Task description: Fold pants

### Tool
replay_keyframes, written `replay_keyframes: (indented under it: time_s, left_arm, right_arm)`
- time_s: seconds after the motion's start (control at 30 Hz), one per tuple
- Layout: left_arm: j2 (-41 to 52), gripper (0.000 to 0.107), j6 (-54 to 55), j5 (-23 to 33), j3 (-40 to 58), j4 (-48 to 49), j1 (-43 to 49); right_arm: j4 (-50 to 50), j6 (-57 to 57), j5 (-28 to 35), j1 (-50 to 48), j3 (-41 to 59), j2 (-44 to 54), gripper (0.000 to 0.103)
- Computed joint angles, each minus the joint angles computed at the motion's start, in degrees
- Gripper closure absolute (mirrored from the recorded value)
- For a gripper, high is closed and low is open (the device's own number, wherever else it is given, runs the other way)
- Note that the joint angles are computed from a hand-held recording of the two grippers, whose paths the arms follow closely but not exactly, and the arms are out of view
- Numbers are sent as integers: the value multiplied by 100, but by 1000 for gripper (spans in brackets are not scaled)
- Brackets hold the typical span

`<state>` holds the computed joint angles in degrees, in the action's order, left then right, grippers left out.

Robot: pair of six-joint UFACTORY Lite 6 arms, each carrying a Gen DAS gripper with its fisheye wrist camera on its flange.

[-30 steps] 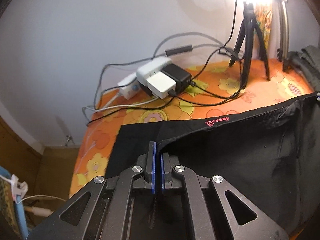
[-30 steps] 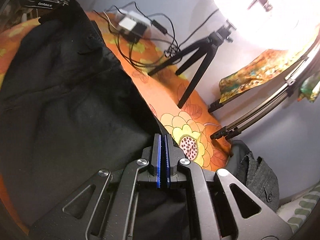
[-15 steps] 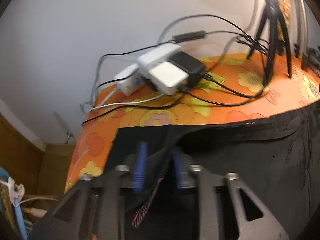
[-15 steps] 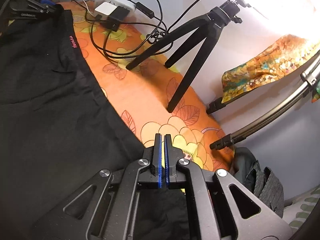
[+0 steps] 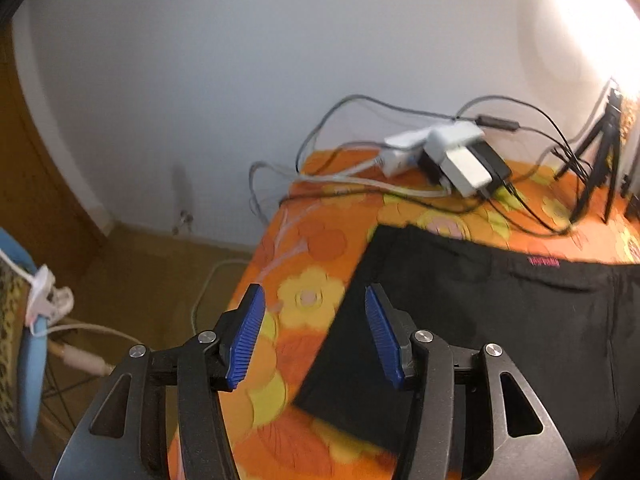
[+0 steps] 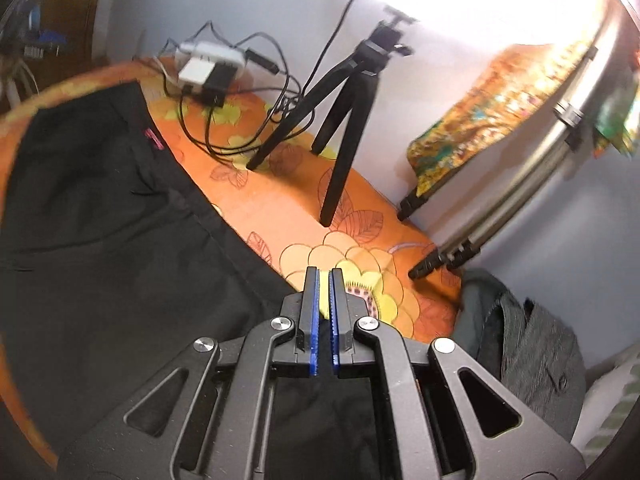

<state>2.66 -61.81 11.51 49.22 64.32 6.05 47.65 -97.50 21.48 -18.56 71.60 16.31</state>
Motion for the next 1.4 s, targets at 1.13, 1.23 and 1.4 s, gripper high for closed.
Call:
replay_keyframes:
  time_s: [1.13,1.23,1.4]
  left_arm:
    - [-1136,56,-3446,1299,-1760,763,-4911]
    - [-973,56,-3547,1228,-1735,910,-4838]
    - [-892,56,-3603,1130,-1756,1012,-4722]
  right_arm:
    - [-1275,2325,3940,-4052,2926,2454,43]
    - [-1323,2376,3894,-3987,2845,2488,43]
    - [-1495,2550,3704,-3909,2585,2408,71]
